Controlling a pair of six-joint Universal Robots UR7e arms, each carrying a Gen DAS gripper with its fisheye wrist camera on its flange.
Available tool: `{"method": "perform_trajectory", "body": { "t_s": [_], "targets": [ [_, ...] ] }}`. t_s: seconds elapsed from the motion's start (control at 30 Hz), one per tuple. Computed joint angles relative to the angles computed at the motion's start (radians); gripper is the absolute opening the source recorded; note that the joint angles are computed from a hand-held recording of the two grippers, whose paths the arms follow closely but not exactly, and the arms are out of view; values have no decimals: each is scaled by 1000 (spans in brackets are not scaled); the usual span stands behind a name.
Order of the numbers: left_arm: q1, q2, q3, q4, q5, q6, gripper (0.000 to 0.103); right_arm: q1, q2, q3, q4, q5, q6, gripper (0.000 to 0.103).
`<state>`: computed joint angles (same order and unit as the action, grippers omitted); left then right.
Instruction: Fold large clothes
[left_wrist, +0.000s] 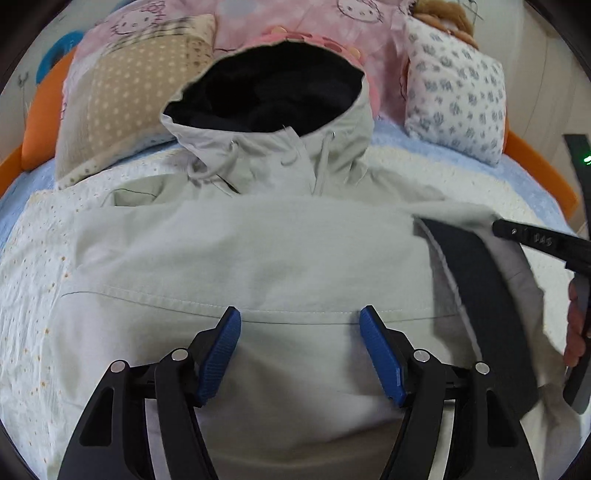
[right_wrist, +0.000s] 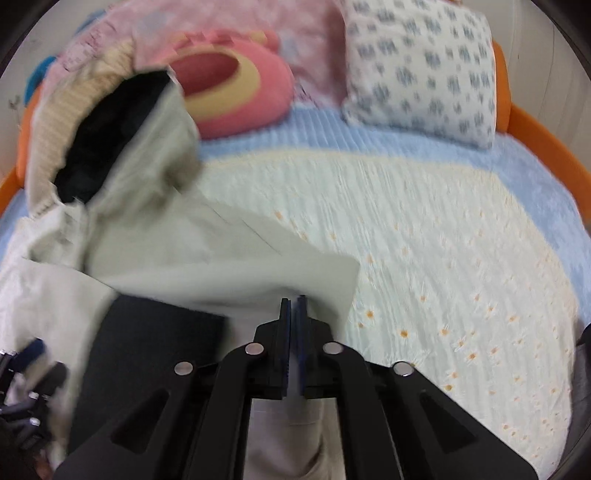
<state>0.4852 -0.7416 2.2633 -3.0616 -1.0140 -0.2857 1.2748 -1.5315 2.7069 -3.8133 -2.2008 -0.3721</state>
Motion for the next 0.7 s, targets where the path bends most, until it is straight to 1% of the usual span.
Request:
{"method": "perform_trajectory", "body": {
  "t_s": [0.03,0.07,0.1,0.13,0.17,0.23,0.27,0.3,0.33,0.37,0.4,0.43,0.5,0.6,0.63,0.7],
  "targets": [
    [-7,2,-1,15,12,31,70,-52,-4,6,22,55,12,3],
    [-6,4,-10,28,15,61,70,-69,0,12,1,78,10,3],
    [-5,-5,-14,49,7,93,71,-56,7,8,-7,63,13,3],
    [0,-30,-15,74,-10,124,73,-23,16,-2,-8,18,14,4],
    [5,-56,-12,83,-11,148,74,6,22,-9,-18,-12,4,7],
    [27,-119,-15,52,3,210,89,102,62,-36,-131,-77,-70,8],
    [38,-135,-26,45,7,223,92,148,79,-60,-197,-87,-122,8],
    [67,-155,-63,39,18,250,92,166,81,-76,-221,-71,-152,8],
    [86,-157,-97,39,29,270,92,186,80,-110,-222,-61,-184,17],
    [107,-147,-148,43,50,297,92,202,87,-152,-202,-49,-191,28],
    [138,-120,-223,46,80,339,92,208,79,-187,-156,-25,-183,54],
    [156,-94,-276,49,98,372,92,211,83,-226,-119,-7,-178,68],
    [200,-19,-410,77,142,442,92,228,126,-325,-71,8,-193,67],
    [271,68,-581,177,87,463,92,238,181,-457,45,20,-203,67],
    [283,93,-612,185,90,469,92,239,205,-500,70,23,-204,67],
    [294,155,-670,183,129,495,92,246,247,-556,88,16,-211,67]
  ]
}}
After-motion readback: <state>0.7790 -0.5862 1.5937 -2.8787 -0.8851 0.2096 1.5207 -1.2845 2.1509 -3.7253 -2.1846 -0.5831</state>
